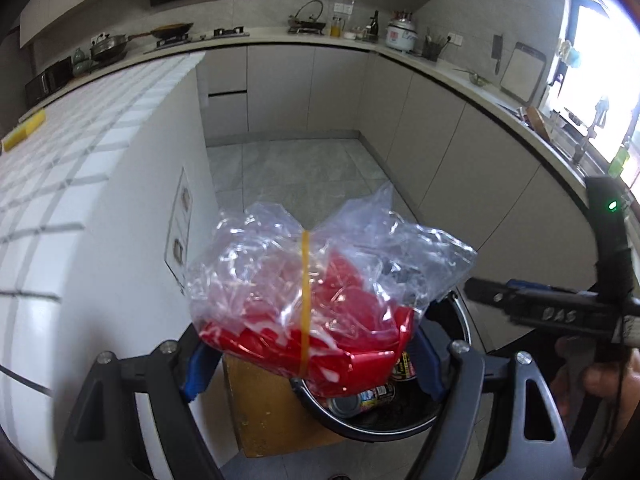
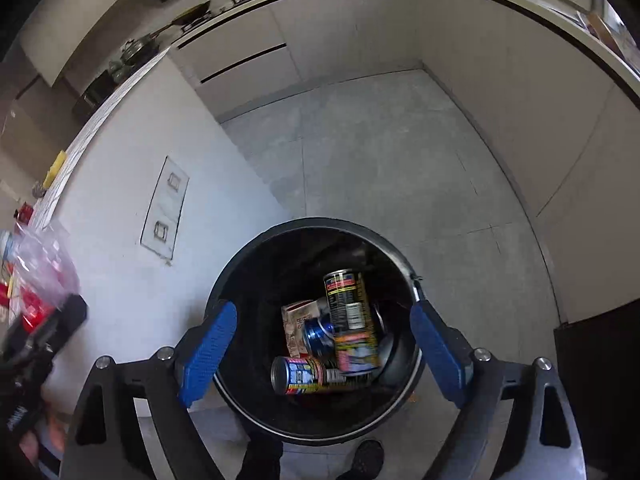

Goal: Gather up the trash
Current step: 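Carry the bag and can over the black bin and open both tools, then move both tools back to the island toward the steel wool and sponge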

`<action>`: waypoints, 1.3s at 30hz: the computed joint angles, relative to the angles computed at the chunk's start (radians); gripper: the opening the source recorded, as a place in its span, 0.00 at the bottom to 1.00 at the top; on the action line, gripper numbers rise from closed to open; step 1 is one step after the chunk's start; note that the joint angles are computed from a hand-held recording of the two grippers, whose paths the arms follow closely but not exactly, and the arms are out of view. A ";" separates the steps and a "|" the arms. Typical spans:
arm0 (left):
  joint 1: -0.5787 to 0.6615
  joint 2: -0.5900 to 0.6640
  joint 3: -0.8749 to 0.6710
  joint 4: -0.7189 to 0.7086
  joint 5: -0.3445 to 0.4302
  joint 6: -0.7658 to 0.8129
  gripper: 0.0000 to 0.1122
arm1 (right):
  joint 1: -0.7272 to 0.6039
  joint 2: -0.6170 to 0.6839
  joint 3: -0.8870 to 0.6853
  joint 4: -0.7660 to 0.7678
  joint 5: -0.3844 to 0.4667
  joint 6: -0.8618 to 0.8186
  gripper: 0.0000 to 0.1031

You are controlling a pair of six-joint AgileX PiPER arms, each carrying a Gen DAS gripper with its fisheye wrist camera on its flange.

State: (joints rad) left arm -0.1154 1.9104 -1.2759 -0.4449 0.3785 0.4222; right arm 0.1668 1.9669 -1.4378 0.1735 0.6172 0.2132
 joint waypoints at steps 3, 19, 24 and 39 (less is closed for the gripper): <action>-0.045 0.045 0.013 0.039 -0.042 -0.084 0.72 | -0.001 0.004 -0.008 -0.057 0.013 0.036 0.88; -0.220 0.165 -0.167 0.313 0.108 -0.516 0.92 | -0.176 -0.105 0.111 -0.059 -0.020 0.011 0.88; -0.216 0.060 -0.147 0.379 0.140 -0.537 0.92 | -0.182 -0.135 0.087 -0.045 -0.003 0.009 0.88; -0.016 -0.111 -0.154 0.395 0.177 -0.489 0.92 | -0.006 -0.108 -0.167 -0.146 0.140 0.137 0.88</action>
State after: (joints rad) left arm -0.1311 1.7997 -1.4303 -0.0496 0.5559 -0.0667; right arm 0.1609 1.8589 -1.6044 0.0278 0.7569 0.3507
